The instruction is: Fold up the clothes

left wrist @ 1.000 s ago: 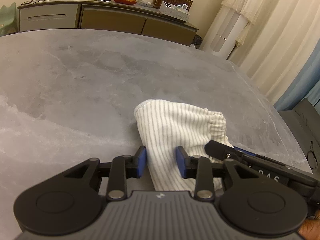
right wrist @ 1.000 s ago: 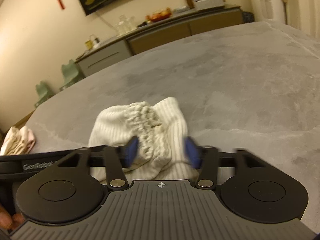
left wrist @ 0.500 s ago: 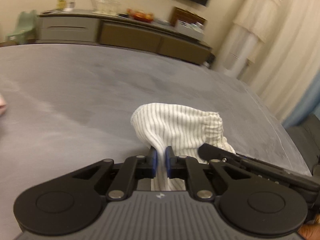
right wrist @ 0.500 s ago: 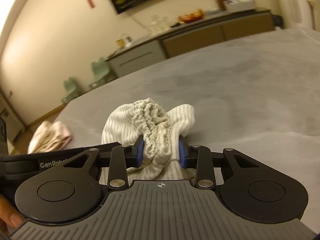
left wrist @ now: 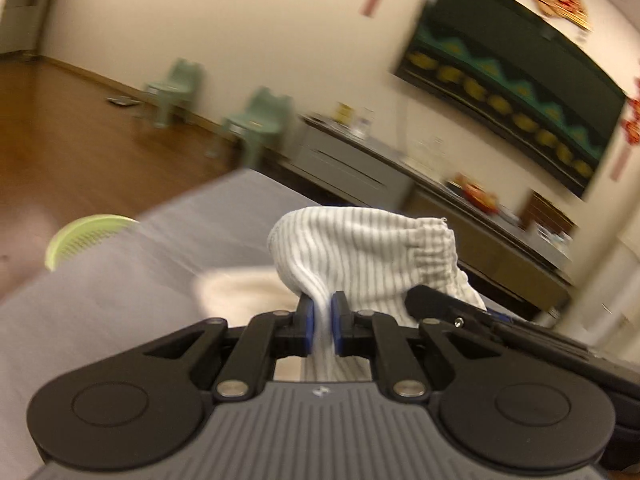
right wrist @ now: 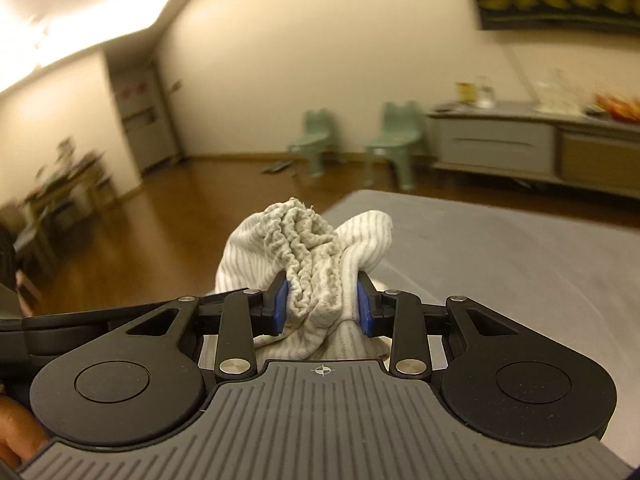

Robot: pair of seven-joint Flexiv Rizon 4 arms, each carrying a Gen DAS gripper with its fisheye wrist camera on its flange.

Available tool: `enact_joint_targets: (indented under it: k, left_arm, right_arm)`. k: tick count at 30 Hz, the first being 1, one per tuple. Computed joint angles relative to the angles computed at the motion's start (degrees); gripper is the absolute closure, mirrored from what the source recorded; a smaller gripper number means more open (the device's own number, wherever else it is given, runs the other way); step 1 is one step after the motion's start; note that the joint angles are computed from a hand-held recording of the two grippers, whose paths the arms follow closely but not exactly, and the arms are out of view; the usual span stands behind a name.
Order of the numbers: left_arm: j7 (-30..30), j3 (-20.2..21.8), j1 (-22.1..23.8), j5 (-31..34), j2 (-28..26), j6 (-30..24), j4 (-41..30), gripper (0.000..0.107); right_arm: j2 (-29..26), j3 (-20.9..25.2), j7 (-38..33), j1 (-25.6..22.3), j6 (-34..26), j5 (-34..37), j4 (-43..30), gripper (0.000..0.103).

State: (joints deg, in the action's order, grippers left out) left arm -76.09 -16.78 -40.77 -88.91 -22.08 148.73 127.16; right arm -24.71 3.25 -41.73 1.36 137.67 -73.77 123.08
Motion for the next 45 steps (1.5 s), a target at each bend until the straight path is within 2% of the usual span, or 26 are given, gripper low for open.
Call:
enact_joint_targets:
  k: [3,5,7,11,15,19,22,24,25,26,28,30,32,35,39,40,41,42,44,45]
  left_arm:
    - [3.64,0.75,2.97,-1.45,-1.32,-3.43,-0.51,0.096]
    - [4.52,0.81,5.3,-1.08,-2.27,-8.07,-0.71,0.095]
    - [5.48,1.07,5.96,0.07,-3.43,-8.94,-1.32,0.091]
    - [6.05,1.46,6.52,1.91,-4.73,-9.23,-2.16,0.09]
    - [3.38,2.13,7.02,3.56,-4.38,-10.63,-0.87,0.089]
    - [3.29,2.46,7.04,3.58,-4.53,-10.9,-0.79,0.089]
    - [0.06,3.02,7.14,5.86,-3.68,-11.67,0.84,0.088]
    - [-1.86,3.43,7.04,6.64,-3.04,-12.11,1.84,0.084]
    - [-2.25,3.57,6.99,6.58,-2.87,-12.26,2.06,0.082]
    - [-2.8,3.69,7.0,6.69,-2.67,-12.52,2.34,0.079]
    - [-3.84,3.87,6.94,6.84,-2.5,-12.82,2.66,0.077]
    - [-4.12,4.04,7.06,6.64,-2.46,-13.17,2.55,0.075]
    - [-3.79,4.1,7.09,6.29,-2.45,-13.27,2.48,0.074]
    - [-4.12,4.11,7.35,6.85,-1.97,-14.36,2.93,0.069]
    - [0.72,3.11,6.96,2.44,-1.52,-14.48,1.09,0.067]
    - [1.04,2.83,6.99,1.83,-0.86,-14.76,1.22,0.064]
    - [1.17,2.59,6.87,1.22,-0.01,-14.88,1.56,0.057]
    - [2.1,2.18,6.52,-0.28,0.85,-14.46,1.61,0.053]
    - [3.98,1.05,5.03,-3.51,2.2,-11.59,1.75,0.028]
    - [4.71,0.5,4.21,-4.92,2.8,-9.98,1.86,0.021]
  right_arm:
    - [-4.02,0.25,1.72,4.0,-5.08,-1.63,-5.73,0.068]
    - [-6.8,-0.24,3.04,5.99,-9.04,-3.23,-9.1,0.068]
    - [-9.26,-0.75,3.44,7.34,-12.69,-3.65,-11.39,0.068]
    - [-13.44,-0.04,5.97,5.32,-10.99,-4.88,-14.42,0.067]
    - [-14.58,-1.18,5.44,6.1,-10.27,-5.05,-15.55,0.066]
    - [-14.85,-1.39,5.19,6.48,-10.42,-4.09,-15.42,0.064]
    - [-12.29,-0.81,-1.79,8.22,-14.01,3.81,-11.78,0.04]
    - [-10.76,0.87,-3.03,6.58,-14.03,5.03,-10.19,0.032]
    - [-9.47,0.78,-6.86,7.51,-12.79,10.31,-8.15,0.023]
    - [-7.9,0.26,-12.62,9.5,-10.48,17.91,-5.3,0.021]
    - [-6.74,1.29,-17.43,9.82,-5.85,23.18,-2.67,0.022]
    - [-6.83,4.05,-16.41,6.76,-6.33,18.13,-3.27,0.033]
    - [-7.62,4.91,-13.66,5.77,-10.89,13.85,-4.87,0.061]
    - [-10.72,7.66,-4.55,2.02,-18.54,4.12,-9.14,0.061]
    - [-13.46,7.79,5.55,-0.58,-17.4,-5.34,-13.44,0.06]
    - [-12.95,6.99,7.7,-0.4,-17.33,-7.62,-14.05,0.057]
    - [-11.49,6.3,7.63,0.13,-17.71,-6.83,-13.22,0.049]
    - [-10.0,5.6,7.35,0.69,-18.07,-5.84,-12.28,0.045]
    - [-5.58,4.12,1.4,2.52,-18.59,1.22,-7.07,0.026]
    - [-3.24,3.71,-1.84,3.22,-19.22,4.59,-4.36,0.021]
